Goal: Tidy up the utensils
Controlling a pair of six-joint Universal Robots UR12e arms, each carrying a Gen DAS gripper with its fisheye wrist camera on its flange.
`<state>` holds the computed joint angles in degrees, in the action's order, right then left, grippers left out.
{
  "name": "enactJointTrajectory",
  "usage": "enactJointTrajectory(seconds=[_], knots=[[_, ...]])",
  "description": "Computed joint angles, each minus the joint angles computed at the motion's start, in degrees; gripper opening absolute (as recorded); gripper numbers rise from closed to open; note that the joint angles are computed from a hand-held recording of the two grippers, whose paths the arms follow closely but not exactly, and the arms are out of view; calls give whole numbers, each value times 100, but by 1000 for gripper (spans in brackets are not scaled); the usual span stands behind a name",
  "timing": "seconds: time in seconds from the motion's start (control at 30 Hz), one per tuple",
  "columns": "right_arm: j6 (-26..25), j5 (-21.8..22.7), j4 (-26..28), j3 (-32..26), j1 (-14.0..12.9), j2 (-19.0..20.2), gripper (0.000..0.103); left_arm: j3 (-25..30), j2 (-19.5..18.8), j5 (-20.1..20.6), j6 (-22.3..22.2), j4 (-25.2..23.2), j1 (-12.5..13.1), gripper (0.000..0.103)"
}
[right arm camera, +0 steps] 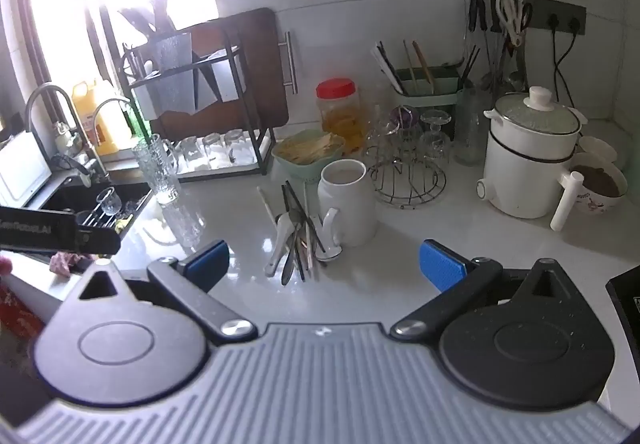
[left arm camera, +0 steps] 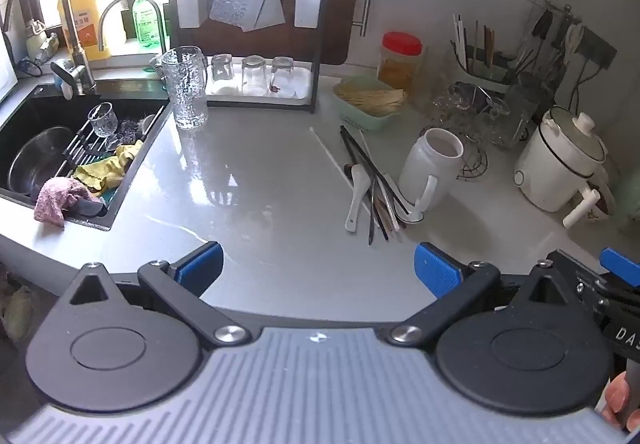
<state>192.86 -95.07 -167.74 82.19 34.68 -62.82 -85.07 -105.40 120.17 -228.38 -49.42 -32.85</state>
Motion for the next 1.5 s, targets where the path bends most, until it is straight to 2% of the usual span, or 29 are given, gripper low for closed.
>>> enactJointTrajectory(seconds=[0.5, 0.83, 1.2, 1.33, 1.5], knots=[[314, -274, -196, 246, 157, -70, 103, -263, 127, -228, 337, 333, -23, 103], [322, -497, -291, 290, 267, -69, 103, -443, 223, -214, 490, 695, -20, 103], [298, -452, -342, 441, 279, -171, 103, -584, 326, -366, 355, 700, -38, 103], [257, -447, -371, 483, 275, -189, 103, -624, 325, -237, 416, 862, -115, 103], [286, -380, -382, 524, 274, -189, 103, -697, 360, -169, 278, 969, -168, 103]])
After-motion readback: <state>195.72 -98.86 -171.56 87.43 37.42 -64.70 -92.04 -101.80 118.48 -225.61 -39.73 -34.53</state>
